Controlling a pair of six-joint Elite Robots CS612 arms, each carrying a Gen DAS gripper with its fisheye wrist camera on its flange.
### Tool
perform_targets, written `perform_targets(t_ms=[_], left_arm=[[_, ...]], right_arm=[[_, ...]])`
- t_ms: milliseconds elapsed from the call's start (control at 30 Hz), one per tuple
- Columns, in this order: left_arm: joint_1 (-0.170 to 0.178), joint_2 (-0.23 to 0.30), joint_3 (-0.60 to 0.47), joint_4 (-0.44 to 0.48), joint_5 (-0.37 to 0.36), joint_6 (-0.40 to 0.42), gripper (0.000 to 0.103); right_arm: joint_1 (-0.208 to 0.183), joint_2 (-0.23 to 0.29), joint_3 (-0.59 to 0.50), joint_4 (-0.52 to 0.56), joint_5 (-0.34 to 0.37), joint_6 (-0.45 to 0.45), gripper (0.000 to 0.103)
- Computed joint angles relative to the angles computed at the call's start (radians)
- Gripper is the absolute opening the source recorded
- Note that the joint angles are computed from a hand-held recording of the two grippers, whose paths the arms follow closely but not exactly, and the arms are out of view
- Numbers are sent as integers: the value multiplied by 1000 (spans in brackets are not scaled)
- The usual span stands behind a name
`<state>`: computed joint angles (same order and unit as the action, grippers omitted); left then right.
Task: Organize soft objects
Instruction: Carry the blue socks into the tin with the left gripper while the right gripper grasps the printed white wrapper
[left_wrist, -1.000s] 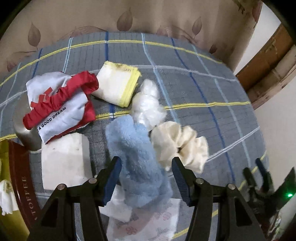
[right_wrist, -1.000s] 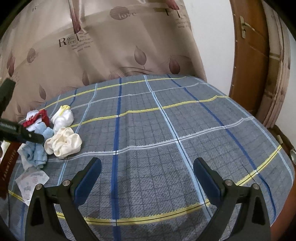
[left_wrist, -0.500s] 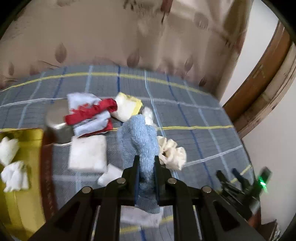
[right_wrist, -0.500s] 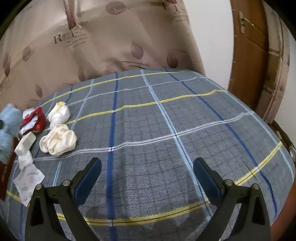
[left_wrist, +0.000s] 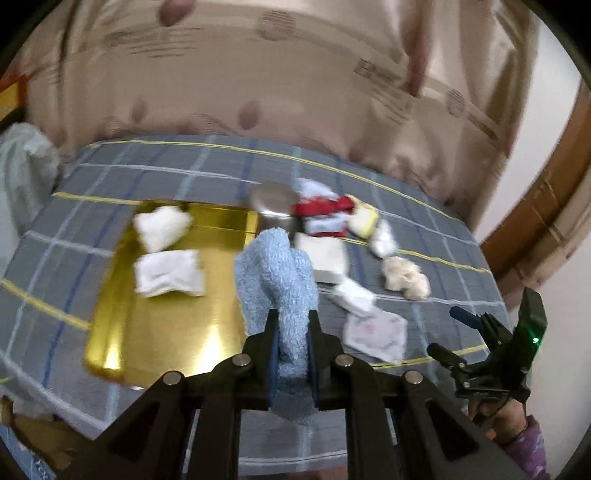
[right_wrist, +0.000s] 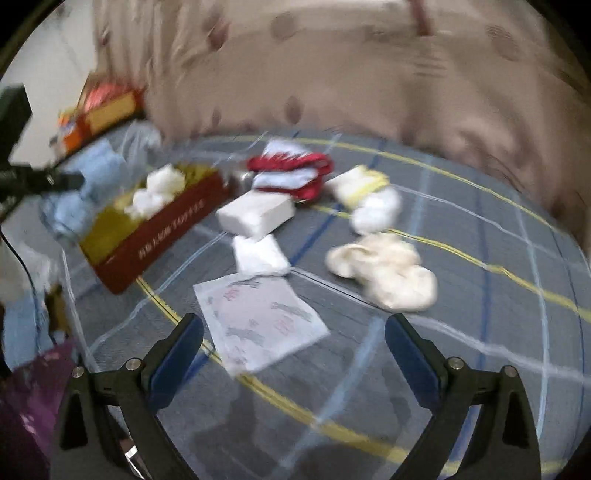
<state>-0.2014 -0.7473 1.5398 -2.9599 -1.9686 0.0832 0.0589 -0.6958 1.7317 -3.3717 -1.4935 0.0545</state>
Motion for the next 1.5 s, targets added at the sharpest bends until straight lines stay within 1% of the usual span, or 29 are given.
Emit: perform_targets(t_ms=[100,167,200,233,300,333,467,567,600,633,667,700,733,800,867,933,967,1033,1133,1233,1300,1333,1400,1500], left_arm=[[22,3,0,-16,26,-23,13],[37,8,-12,4,25,-30,13],[42,10,-17,13,26,-29,14],[47,13,-21,16,31,-33,14],[55,22,-33,20,32,-39,14],[58,26,-39,24,32,-40,14],[66,49,-74,53,34,-56,14],[67,68,-98,72,65,-46,14],[67,72,-105,81,71,-46,14],[69,82,-119,97,74,-47,14],[69,87,-126,105,75,-46,14],[69,95,-136,117,82,-42,16],[69,100,-143,127,88,-37,17],[65,110,-155,133,99,-8,19],[54,111,-148,102,161,19,21],[45,110,-139,65,209,47,46],[41,109,-132,42,230,57,48],[40,105,-115,-9,240,62,48],[43,94,-94,-57,226,60,48],[50,77,-61,-110,209,31,48],[53,66,-34,-157,214,11,48],[54,61,-18,-184,220,1,48],[56,53,2,-208,220,-5,48],[59,46,31,-235,221,6,48]], right_arm=[[0,18,-54,114,30,-40,98],[-2,27,-78,167,50,-60,98],[0,31,-93,209,57,-74,96],[4,36,-108,235,54,-85,91],[6,38,-123,279,61,-106,89],[7,40,-135,311,62,-117,87],[19,52,-179,410,24,-157,86],[23,56,-198,455,15,-167,83],[23,55,-199,462,16,-167,76],[23,53,-198,464,23,-167,65],[25,50,-196,463,24,-166,59],[26,48,-195,462,24,-164,46],[26,44,-191,460,28,-161,31],[28,38,-182,455,37,-147,24],[30,35,-175,450,34,-137,22],[27,30,-164,437,57,-110,20],[24,27,-157,427,71,-94,20],[21,19,-137,400,91,-64,19],[21,6,-111,346,117,-18,19],[26,-12,-91,287,145,26,19],[29,-25,-87,245,171,46,19],[31,-27,-92,236,183,53,19],[38,-25,-125,232,211,68,19],[52,1,-211,241,260,99,19]])
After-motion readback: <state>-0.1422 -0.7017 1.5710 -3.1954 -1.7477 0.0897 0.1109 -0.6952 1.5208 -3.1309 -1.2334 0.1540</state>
